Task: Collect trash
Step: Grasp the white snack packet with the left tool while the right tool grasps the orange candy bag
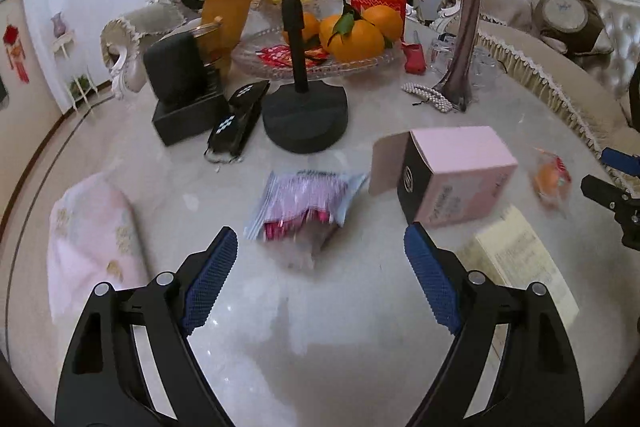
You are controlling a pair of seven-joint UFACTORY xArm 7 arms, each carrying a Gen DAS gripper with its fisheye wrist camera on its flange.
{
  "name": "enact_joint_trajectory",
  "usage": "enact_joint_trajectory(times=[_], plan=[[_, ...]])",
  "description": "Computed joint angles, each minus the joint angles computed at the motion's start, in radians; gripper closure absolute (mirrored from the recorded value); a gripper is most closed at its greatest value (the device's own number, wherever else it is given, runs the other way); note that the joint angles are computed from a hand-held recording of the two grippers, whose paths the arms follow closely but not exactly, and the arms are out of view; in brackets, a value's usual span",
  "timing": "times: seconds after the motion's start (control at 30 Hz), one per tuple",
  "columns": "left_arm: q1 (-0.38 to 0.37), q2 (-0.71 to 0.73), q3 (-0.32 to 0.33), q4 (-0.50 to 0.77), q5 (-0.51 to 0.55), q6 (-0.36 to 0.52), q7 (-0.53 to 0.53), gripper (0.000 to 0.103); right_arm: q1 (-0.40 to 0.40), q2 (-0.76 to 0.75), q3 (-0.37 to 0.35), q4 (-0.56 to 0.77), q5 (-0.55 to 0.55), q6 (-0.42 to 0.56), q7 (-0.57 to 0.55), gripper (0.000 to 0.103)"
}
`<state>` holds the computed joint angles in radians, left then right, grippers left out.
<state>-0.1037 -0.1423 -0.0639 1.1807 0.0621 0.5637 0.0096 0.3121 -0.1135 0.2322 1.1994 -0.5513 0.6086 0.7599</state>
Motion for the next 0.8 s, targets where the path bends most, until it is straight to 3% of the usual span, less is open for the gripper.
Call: enact_joint_trajectory(times=[0.17,0.37,0.57,0.63,0.67,0.7,0.73,0.8], plan=[[-0.004,0.092,0.013,0.085,-0.079,0.036,0.022,0.020,0.006,0.046,-0.012,0.034,0.014,0.028,0.000,0.023],[0.001,0.152,0.011,0.127,-0.010,0.055,-0.048,0.019,0.015,0.075,-0.031,0.046,0.033,-0.012,-0.037,0.023],[-0.008,0.214,0.012,0.203,0.053,0.098,-0.084,0.020,0.038,0.118,-0.040,0.084,0.031,0.011,-0.059,0.023],[-0.014,0.227,0.018,0.217,0.094,0.105,-0.115,0.020,0.046,0.131,-0.044,0.093,0.058,0.019,-0.092,0.025],[-0.016,0.232,0.021,0.224,0.114,0.114,-0.132,0.021,0.050,0.134,-0.046,0.093,0.063,0.015,-0.097,0.034],[-0.016,0.238,0.022,0.230,0.114,0.124,-0.137,0.029,0.052,0.139,-0.047,0.095,0.089,0.015,-0.126,0.051],[-0.012,0.245,0.022,0.237,0.090,0.134,-0.125,0.062,0.055,0.143,-0.049,0.100,0.095,0.023,-0.133,0.059],[-0.005,0.247,0.026,0.230,0.063,0.125,-0.134,0.077,0.061,0.138,-0.053,0.095,0.067,0.017,-0.109,0.068]])
